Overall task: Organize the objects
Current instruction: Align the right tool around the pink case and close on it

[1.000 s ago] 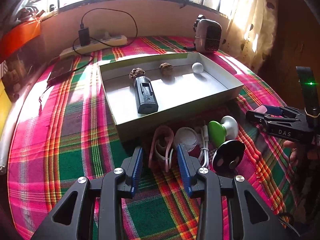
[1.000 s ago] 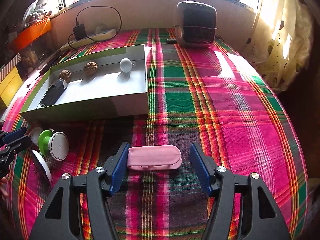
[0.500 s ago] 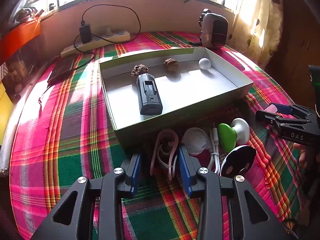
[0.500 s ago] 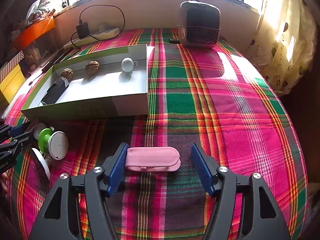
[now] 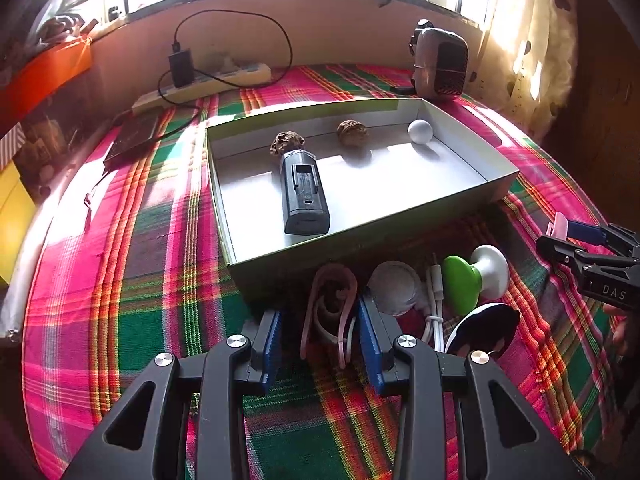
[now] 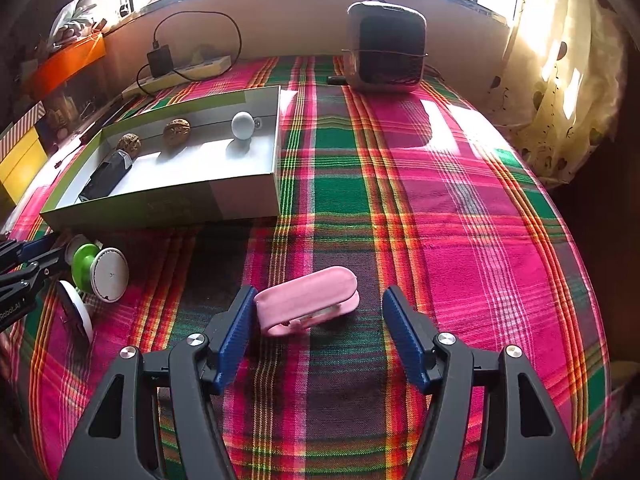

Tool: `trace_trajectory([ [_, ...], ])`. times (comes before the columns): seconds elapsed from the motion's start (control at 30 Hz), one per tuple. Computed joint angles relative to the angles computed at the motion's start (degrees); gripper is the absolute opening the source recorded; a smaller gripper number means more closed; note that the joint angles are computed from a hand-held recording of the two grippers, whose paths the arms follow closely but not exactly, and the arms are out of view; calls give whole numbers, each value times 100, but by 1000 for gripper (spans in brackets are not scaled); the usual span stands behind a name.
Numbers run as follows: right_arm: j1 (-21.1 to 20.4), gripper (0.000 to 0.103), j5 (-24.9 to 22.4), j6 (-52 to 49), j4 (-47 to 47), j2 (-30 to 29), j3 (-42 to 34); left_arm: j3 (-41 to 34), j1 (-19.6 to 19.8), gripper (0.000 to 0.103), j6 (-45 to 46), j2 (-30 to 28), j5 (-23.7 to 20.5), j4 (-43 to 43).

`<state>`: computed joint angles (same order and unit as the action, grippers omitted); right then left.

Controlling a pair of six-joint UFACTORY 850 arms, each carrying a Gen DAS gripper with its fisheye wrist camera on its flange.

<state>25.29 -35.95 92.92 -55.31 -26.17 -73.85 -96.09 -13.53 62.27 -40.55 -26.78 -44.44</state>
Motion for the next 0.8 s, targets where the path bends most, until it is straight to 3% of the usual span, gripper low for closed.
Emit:
trace_trajectory([
  [0.53, 15, 65, -416, 343, -26, 129, 173, 22, -8, 33, -127, 15, 66, 68],
  [0.8, -90, 65, -140, 418, -59, 144, 207, 28, -11, 33, -124, 16, 76, 65],
])
